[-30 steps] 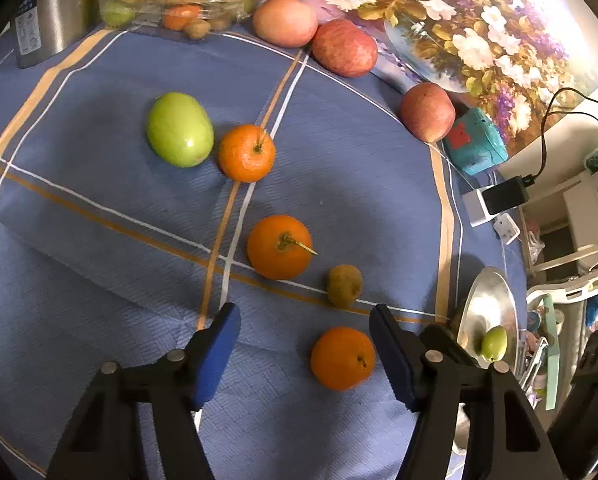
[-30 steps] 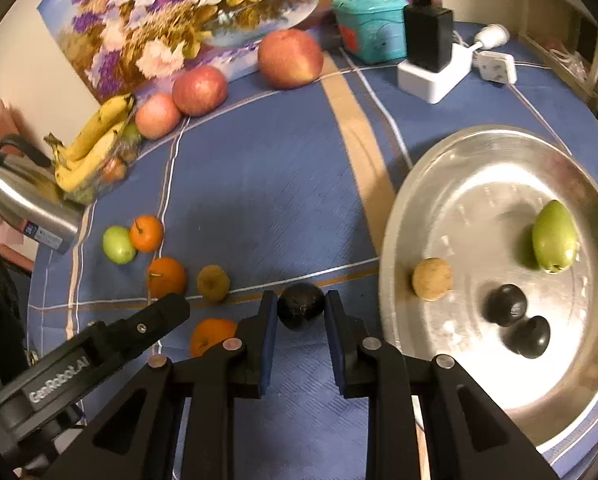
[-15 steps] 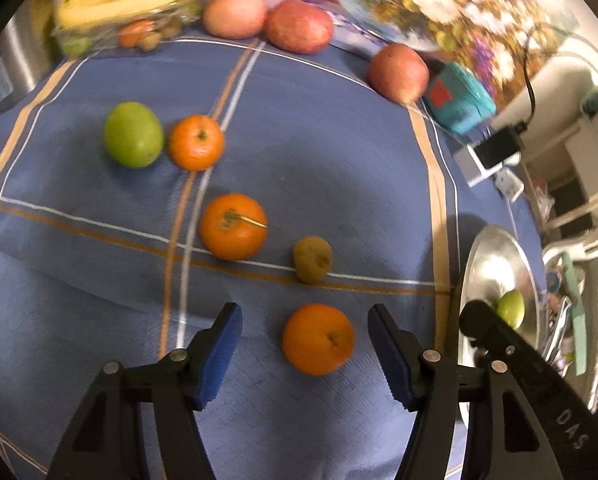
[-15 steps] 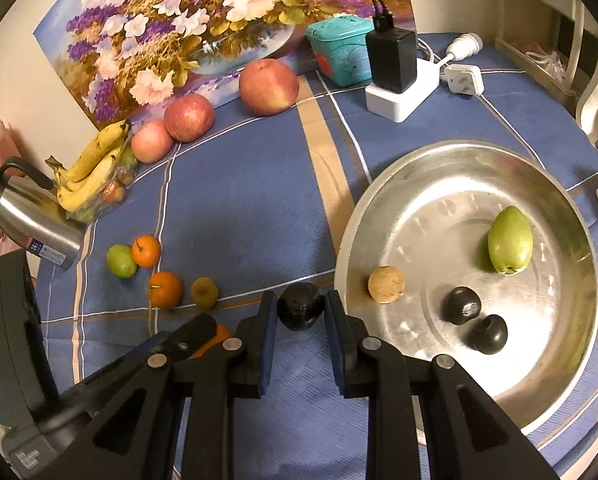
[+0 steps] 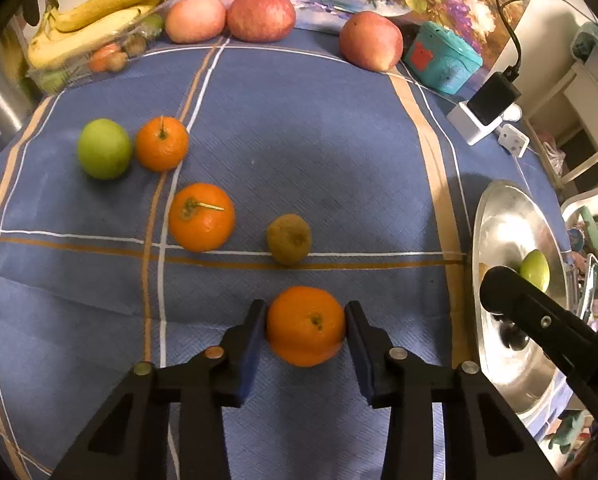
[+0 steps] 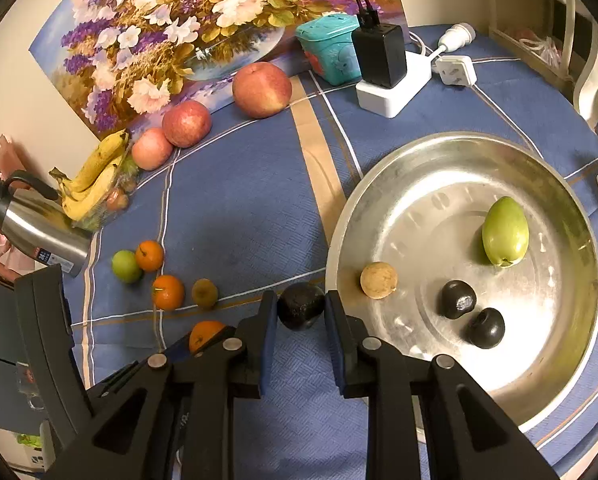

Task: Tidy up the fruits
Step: 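Close the left tool on the orange while the right tool holds its plum, then carry the orange in the left tool over the plate while the right tool carries the plum there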

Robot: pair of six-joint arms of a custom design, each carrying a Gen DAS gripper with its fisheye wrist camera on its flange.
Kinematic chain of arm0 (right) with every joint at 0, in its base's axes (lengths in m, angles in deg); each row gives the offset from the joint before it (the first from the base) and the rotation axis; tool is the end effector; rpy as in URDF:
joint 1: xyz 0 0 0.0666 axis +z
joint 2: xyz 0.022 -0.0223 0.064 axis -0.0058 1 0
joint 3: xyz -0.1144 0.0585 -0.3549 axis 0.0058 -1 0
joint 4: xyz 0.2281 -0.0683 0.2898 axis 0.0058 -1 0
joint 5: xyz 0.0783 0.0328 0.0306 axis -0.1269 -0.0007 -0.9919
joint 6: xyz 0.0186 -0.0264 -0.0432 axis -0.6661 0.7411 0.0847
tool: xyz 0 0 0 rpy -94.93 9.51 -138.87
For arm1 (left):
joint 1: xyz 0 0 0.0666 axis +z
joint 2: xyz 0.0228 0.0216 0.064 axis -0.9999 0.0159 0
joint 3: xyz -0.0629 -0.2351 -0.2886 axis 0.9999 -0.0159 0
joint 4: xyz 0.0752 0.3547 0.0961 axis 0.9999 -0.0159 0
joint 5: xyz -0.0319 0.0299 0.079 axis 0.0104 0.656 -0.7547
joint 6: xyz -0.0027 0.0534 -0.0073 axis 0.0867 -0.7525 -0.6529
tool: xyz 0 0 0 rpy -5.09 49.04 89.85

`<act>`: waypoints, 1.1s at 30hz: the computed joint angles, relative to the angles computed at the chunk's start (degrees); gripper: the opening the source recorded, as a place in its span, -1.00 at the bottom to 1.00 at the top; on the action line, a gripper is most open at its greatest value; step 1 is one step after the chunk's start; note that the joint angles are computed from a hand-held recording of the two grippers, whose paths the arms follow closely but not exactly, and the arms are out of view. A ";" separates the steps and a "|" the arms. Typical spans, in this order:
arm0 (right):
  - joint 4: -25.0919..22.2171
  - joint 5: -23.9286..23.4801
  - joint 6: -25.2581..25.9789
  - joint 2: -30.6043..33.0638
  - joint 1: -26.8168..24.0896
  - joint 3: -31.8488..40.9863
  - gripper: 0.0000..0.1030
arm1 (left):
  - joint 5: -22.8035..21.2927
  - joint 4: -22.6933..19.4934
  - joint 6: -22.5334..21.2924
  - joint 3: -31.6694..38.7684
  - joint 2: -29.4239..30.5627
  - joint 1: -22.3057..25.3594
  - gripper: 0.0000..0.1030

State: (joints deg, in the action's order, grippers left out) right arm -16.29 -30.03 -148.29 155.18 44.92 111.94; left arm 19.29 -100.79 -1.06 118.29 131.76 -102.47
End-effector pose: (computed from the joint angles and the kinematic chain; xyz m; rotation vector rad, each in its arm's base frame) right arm 0.2779 0.2639 0.4565 0.7274 2.5559 0.2518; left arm 0.3516 -0.0927 0.4054 0.4204 2.8207 -0.3821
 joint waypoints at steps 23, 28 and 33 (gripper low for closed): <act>0.73 0.10 -3.35 -3.15 -0.66 -2.73 -0.52 | 5.48 -0.31 -0.45 1.95 -2.41 4.20 -0.20; -3.76 2.90 -7.63 -5.55 -1.65 -4.45 -0.52 | 5.65 0.21 -0.32 2.19 -3.35 2.45 -0.20; -8.71 5.34 -13.63 -9.66 -2.95 -7.51 -0.52 | 6.89 0.41 -1.07 2.13 -5.05 -0.58 -0.20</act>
State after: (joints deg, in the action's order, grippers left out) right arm -25.00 -24.69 -161.92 145.52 41.97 104.43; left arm 26.18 -100.38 -2.13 120.42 126.70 -103.06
